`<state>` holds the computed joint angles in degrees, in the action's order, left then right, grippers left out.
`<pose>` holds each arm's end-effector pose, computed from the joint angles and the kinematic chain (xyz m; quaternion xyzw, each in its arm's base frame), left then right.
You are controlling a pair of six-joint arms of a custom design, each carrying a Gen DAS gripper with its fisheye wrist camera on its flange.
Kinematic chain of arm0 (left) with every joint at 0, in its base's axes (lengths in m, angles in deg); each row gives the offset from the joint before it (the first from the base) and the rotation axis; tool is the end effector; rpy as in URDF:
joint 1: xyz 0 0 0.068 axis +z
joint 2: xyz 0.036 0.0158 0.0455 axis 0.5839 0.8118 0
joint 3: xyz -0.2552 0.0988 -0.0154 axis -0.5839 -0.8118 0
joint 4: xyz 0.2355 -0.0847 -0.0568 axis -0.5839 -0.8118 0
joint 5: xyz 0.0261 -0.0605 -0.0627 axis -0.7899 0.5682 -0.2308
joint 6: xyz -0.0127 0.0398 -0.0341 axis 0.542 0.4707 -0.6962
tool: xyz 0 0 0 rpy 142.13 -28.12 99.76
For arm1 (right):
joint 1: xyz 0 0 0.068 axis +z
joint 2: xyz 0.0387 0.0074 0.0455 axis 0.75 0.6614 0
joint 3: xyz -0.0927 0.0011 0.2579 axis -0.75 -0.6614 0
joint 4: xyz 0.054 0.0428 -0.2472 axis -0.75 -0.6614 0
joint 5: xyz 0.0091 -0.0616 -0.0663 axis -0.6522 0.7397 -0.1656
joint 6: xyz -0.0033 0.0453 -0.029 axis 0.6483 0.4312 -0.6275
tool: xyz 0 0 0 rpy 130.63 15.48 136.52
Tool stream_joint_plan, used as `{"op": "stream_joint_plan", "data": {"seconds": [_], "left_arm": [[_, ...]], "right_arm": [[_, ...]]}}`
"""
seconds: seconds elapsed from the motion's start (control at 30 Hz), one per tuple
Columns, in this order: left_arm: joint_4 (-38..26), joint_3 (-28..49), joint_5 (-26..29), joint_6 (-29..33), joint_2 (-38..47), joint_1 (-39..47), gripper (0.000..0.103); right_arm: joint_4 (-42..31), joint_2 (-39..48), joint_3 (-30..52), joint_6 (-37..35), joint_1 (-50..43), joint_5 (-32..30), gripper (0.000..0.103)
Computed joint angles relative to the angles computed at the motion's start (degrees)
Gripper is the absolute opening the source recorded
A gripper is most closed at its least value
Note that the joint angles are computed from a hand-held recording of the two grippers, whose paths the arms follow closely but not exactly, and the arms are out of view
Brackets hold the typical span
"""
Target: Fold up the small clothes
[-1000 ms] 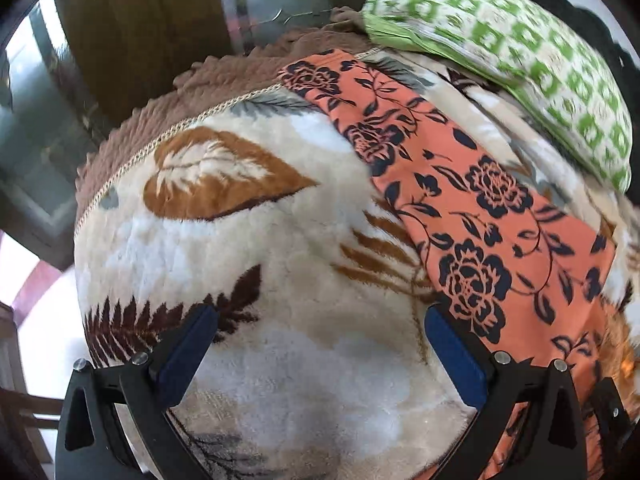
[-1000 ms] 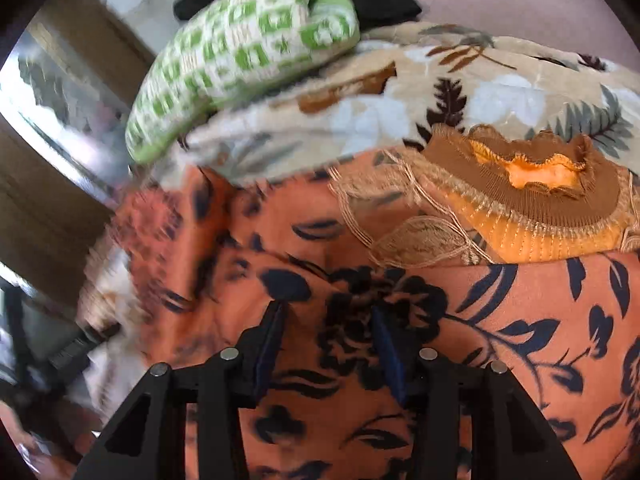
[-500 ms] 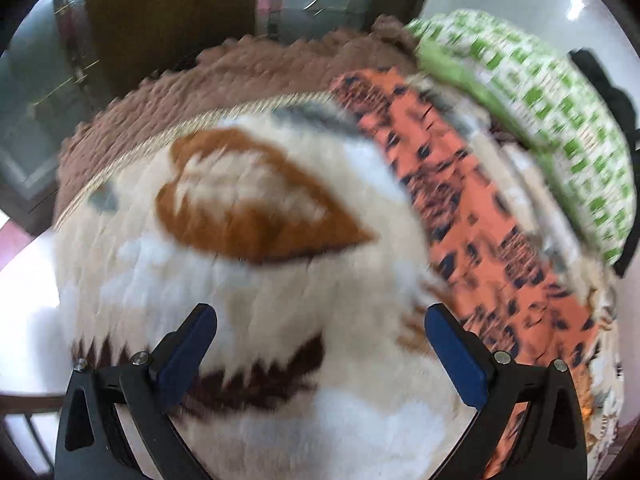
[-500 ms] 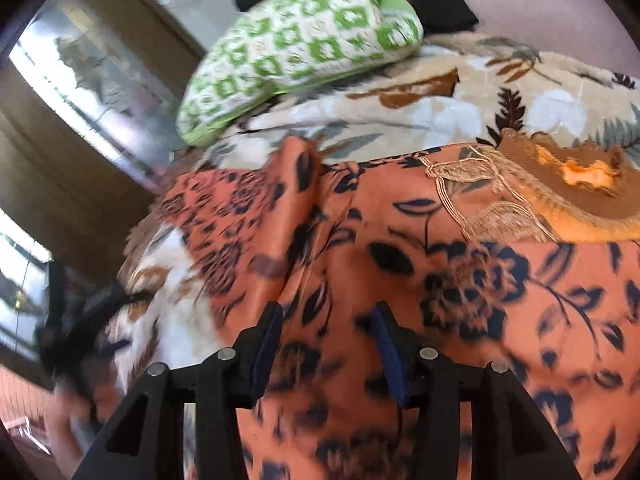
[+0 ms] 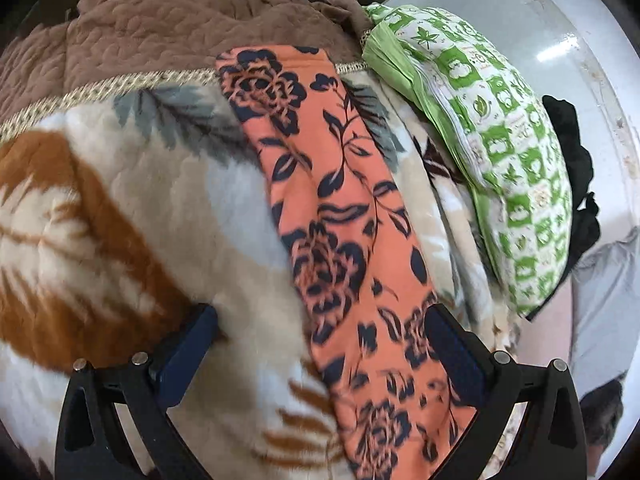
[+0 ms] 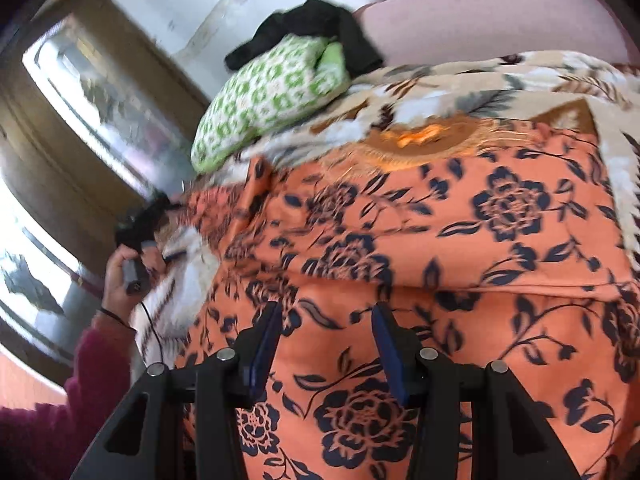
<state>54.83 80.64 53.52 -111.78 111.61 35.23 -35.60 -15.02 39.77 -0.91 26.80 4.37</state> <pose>0.3463 -0.0087 0.1059 -0.3873 0.8620 -0.2089 0.2516 0.1439 -0.0299 0.1204 0.0054 0.8966 0.3061 0.3199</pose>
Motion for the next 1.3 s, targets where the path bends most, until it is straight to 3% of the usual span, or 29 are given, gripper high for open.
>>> {"op": "stream_joint_plan", "data": {"seconds": [0.03,0.23,0.3,0.37,0.43,0.67,0.73,0.8,0.87,0.93,1.0,1.07,1.13,1.2,1.27,1.3], "left_arm": [[-0.22,0.93,-1.12,0.12,0.58,-0.24,0.102],[0.15,7.33,-3.27,1.48,6.45,0.17,0.058],[1.19,7.04,-3.59,0.02,6.76,0.2,0.029],[8.13,3.51,0.03,-2.1,6.32,0.79,0.007],[14.92,0.51,1.23,-2.19,5.06,0.07,0.006],[10.96,-0.14,-4.91,3.66,-7.29,-10.47,0.005],[9.68,-1.28,-9.36,4.83,-12.04,-17.49,0.005],[4.01,2.37,-16.98,6.15,-13.02,-28.72,0.005],[-1.25,9.39,-20.97,9.05,-9.12,-38.77,0.005],[-4.79,17.02,-21.25,12.29,-2.52,-48.16,0.005],[-8.88,24.79,-17.05,14.66,4.83,-54.22,0.007],[-21.13,36.72,-14.23,17.51,13.4,-58.91,0.011],[-29.24,41.85,-16.15,17.09,17.35,-61.64,0.012],[-29.91,38.47,-17.17,15.62,15.53,-62.8,0.028],[-24.29,27.77,-18.42,14.88,8.09,-61.84,0.035],[-22.03,22.6,-20.01,13.7,3.95,-60.91,0.047]], "right_arm": [[0.24,1.27,0.46,-1.15,-2.23,-1.86,0.051],[5.63,11.89,2.06,-3.29,-5.57,-4.31,0.052],[7.04,16.21,3.03,-3.5,-6.53,-4.36,0.052],[7.97,18.6,3.92,-2.67,-7.74,-5.07,0.052],[7.86,19.46,4.6,-2.83,-9.89,-6.8,0.052],[5.9,15.55,5.08,-2.5,-16.14,-9.39,0.052],[5.48,14.21,5.07,-2.13,-17.32,-9.98,0.052],[5.29,12.94,5.07,-1.47,-18.68,-10.58,0.052],[4.74,12.67,5.5,-0.73,-20.91,-11.96,0.052],[3.21,13.22,6.57,-1.26,-24.07,-13.79,0.052],[2.55,13.39,7.57,-1.39,-28.07,-14.64,0.052],[1.46,14.66,9.39,-1.9,-31.95,-14.87,0.054],[-0.6,17.11,11.9,-2.35,-34.7,-15.02,0.067],[-1.19,18.84,13.54,-1.62,-36.82,-14.93,0.071],[-1.29,19.57,14.29,-1.93,-37.16,-13.89,0.071],[-1.01,19.46,14.24,-1.95,-36.63,-13.19,0.071]]}}
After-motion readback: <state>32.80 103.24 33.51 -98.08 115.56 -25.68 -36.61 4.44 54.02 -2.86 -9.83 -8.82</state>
